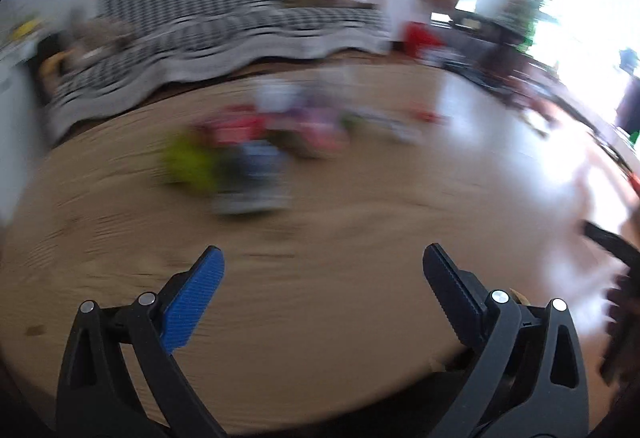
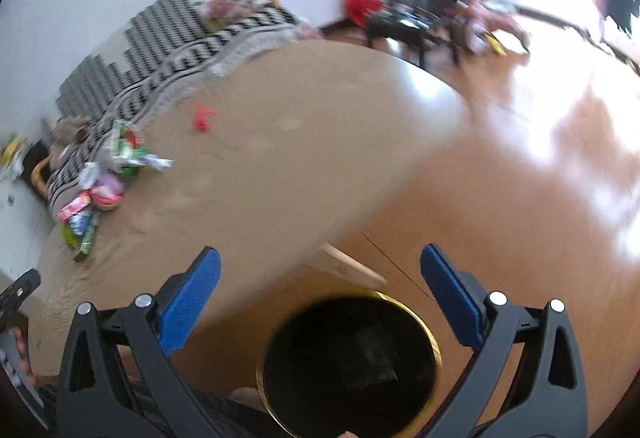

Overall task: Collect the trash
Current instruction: 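Grasp the red cigarette box with the left tool while the right tool grasps the white paper strip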

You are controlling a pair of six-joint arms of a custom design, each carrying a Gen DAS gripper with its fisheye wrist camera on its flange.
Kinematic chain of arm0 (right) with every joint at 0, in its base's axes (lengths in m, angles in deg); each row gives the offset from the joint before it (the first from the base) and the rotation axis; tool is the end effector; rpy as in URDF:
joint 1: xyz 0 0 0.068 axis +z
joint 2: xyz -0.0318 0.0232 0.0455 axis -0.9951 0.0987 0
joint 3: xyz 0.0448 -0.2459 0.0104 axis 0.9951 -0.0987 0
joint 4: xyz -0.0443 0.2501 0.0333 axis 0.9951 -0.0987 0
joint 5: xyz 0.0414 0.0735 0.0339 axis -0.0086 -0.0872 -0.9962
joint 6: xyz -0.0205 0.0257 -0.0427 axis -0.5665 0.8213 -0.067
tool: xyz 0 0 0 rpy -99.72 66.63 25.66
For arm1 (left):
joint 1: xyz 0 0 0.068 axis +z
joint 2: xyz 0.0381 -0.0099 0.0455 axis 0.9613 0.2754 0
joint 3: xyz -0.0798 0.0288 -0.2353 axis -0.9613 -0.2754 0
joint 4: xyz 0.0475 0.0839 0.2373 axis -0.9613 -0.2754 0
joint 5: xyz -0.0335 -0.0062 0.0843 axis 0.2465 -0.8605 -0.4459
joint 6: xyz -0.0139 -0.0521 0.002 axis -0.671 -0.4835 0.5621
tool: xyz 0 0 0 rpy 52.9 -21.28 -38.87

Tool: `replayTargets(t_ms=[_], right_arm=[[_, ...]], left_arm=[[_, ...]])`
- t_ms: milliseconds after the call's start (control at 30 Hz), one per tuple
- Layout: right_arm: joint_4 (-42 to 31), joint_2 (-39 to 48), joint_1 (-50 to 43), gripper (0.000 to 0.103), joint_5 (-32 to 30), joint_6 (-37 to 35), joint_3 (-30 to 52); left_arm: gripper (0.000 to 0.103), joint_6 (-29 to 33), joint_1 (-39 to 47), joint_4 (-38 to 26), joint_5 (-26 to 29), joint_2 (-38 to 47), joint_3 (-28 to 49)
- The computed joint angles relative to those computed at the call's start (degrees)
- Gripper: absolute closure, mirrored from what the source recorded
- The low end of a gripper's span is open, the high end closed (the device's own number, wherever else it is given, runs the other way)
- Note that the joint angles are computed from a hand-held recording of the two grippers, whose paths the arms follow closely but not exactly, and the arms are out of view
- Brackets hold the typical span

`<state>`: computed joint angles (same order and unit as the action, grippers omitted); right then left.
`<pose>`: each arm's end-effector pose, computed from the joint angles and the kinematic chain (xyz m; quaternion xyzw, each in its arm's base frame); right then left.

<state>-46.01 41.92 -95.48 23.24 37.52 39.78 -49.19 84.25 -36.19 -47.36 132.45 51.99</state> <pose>0.1575 -0.0206 0.2195 0.1363 0.9297 0.1397 0.3123 0.1662 0.0277 0.3273 0.0039 0.9482 0.0236 0.3167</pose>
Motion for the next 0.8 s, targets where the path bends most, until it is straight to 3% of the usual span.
replayTargets(t_ms=[133, 233, 367, 633, 767, 800], right_arm=[[10.6, 12.3, 16.5, 0.006, 8.4, 5.4, 6.2], [16.1, 25.0, 23.3, 0.006, 10.9, 3.5, 13.7], [18.8, 43.3, 29.0, 0.006, 12.6, -5.7, 26.9], [13.3, 68.2, 31.2, 0.006, 10.0, -13.1, 52.1], [8.6, 77.4, 31.9, 0.008, 7.7, -15.4, 63.3], [7.5, 79.2, 32.0, 0.012, 7.3, -15.8, 65.8]], left_arm=[[0.006, 7.4, 15.9, 4.7, 4.4, 9.9, 4.8], [0.006, 8.9, 15.6, 5.8, 4.4, 17.3, 10.9], [0.006, 12.4, 13.3, 4.8, 5.9, 26.2, 16.8], [0.006, 15.2, 6.9, 7.7, 0.3, 42.4, 24.3], [0.006, 15.9, 7.2, 7.5, 1.2, 48.2, 29.1], [0.006, 16.4, 7.1, 7.6, 1.4, 49.2, 29.8]])
